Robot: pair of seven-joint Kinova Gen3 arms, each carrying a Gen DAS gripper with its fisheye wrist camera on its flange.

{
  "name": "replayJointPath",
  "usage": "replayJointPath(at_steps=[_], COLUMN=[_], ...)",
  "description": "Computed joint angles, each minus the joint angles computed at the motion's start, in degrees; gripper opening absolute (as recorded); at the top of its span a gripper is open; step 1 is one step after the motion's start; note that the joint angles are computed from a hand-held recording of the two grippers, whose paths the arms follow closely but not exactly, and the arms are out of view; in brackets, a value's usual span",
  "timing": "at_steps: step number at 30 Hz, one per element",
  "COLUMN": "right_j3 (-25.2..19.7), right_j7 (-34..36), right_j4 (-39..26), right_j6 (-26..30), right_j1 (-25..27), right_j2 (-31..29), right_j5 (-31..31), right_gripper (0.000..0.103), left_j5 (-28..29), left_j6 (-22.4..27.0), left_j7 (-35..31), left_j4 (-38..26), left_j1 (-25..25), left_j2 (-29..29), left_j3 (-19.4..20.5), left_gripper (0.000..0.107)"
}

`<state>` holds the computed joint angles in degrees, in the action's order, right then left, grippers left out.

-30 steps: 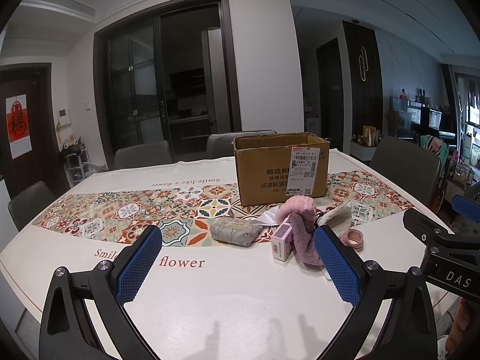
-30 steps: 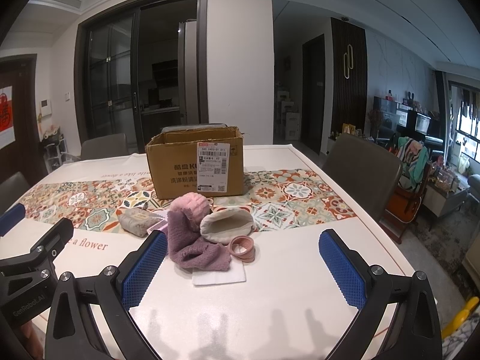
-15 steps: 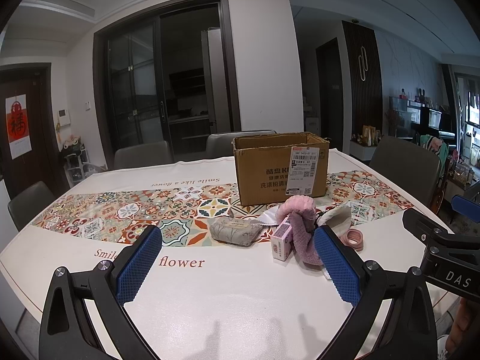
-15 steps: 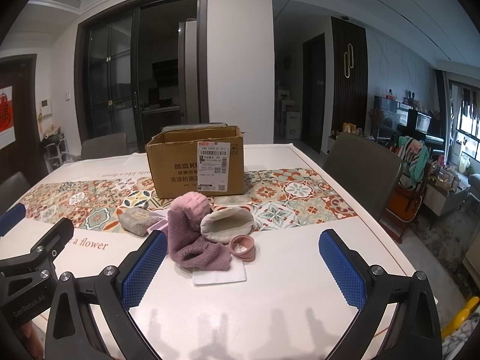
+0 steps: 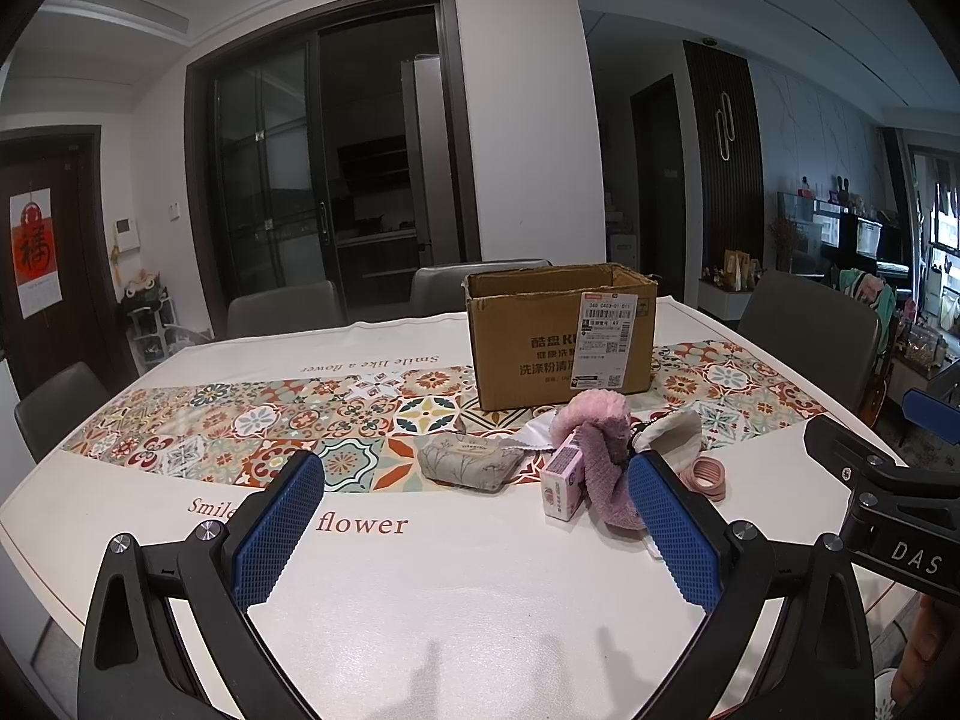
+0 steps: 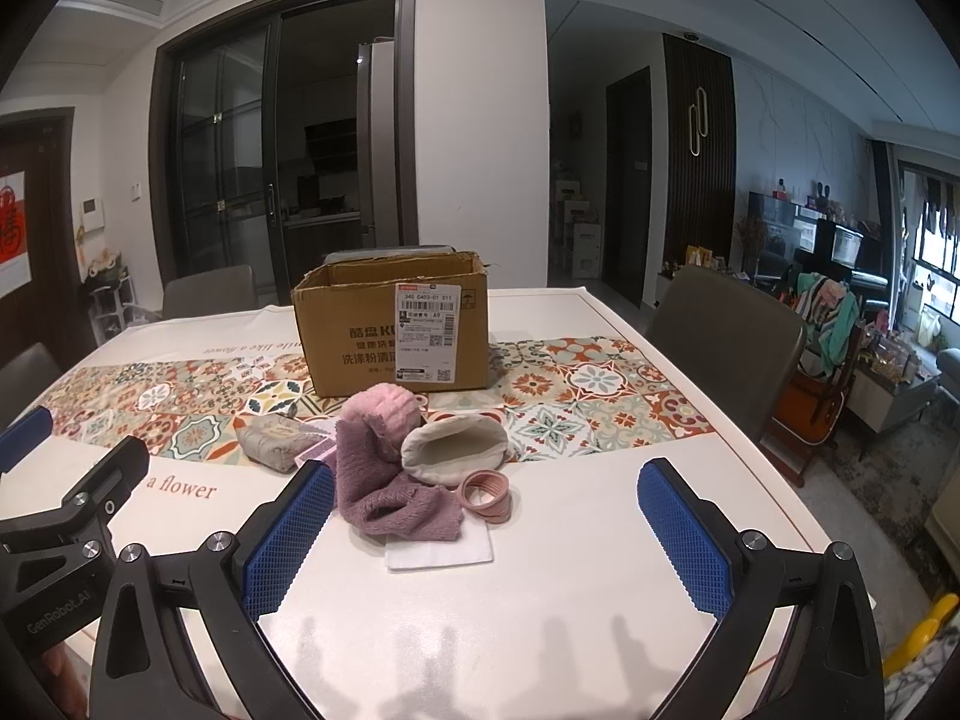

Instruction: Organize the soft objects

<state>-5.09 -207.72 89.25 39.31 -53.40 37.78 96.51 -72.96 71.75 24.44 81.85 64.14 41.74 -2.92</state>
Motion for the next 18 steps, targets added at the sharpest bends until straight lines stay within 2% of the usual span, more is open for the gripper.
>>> replayJointPath(at_steps=[12,18], right_j3=[0.0,0.3], right_j7=[0.1,2.2], right_j4=[-0.1,-1.2], right_j6=[-0.1,-1.5], right_j1=[0.1,0.3], right_j2=[0.1,0.7], right_j5=[-0.1,-2.4], right_gripper=[0.103,0.103], left_j5=[0.1,0.9], left_j6=[-0.6,-1.6], left_j7=[0.2,0.3], left_j4=[0.2,0.0], left_j1=[-0.2,-0.9], left_j2=[0.1,0.7], left_j3=[0.1,0.0], left_gripper=[0.103,0.103])
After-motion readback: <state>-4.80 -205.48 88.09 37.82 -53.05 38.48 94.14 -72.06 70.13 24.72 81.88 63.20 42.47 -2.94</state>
